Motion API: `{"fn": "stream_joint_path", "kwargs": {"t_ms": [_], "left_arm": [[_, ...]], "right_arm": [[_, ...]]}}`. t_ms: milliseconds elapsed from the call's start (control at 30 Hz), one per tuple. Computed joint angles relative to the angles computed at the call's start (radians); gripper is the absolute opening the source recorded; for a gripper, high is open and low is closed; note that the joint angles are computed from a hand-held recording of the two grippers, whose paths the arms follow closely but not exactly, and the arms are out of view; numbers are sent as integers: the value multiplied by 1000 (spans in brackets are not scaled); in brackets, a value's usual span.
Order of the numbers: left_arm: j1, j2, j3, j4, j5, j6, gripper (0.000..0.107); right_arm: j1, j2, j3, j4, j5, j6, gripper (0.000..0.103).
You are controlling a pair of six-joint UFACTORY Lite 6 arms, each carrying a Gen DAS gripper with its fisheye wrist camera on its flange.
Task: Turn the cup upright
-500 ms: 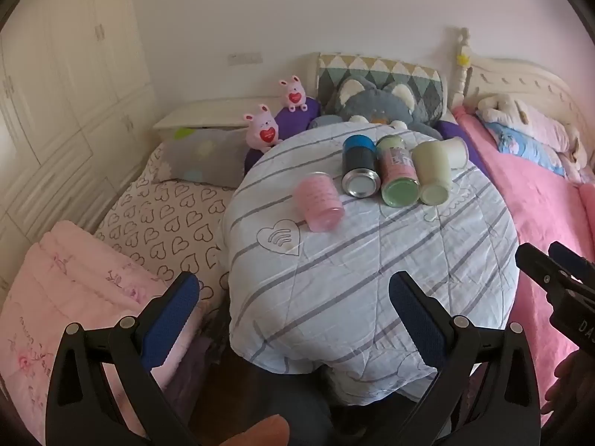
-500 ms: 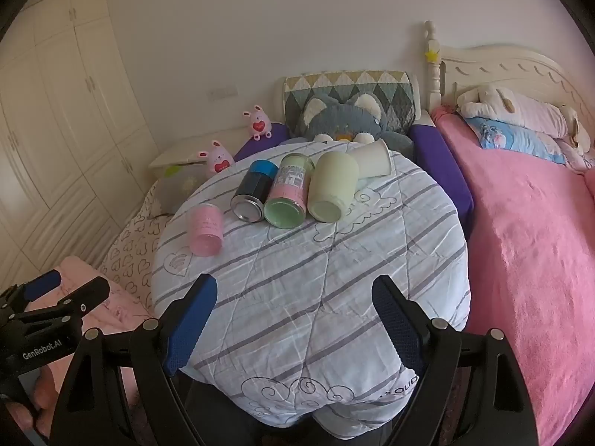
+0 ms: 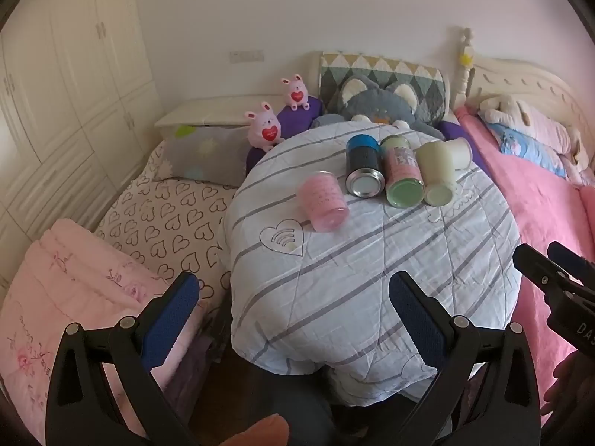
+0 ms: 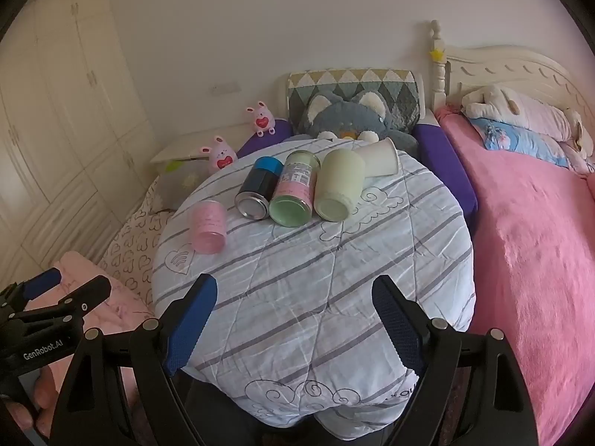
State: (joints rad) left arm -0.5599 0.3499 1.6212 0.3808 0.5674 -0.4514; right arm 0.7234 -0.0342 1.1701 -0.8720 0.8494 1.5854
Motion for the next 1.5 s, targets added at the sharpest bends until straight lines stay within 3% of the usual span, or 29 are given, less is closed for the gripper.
{"fn": "stream_joint_path", "kwargs": {"t_ms": [1500], "left_arm": [[6, -5, -9, -6, -10, 3, 103]], "right_arm": [[22, 24, 46, 22, 37, -36, 87]]}}
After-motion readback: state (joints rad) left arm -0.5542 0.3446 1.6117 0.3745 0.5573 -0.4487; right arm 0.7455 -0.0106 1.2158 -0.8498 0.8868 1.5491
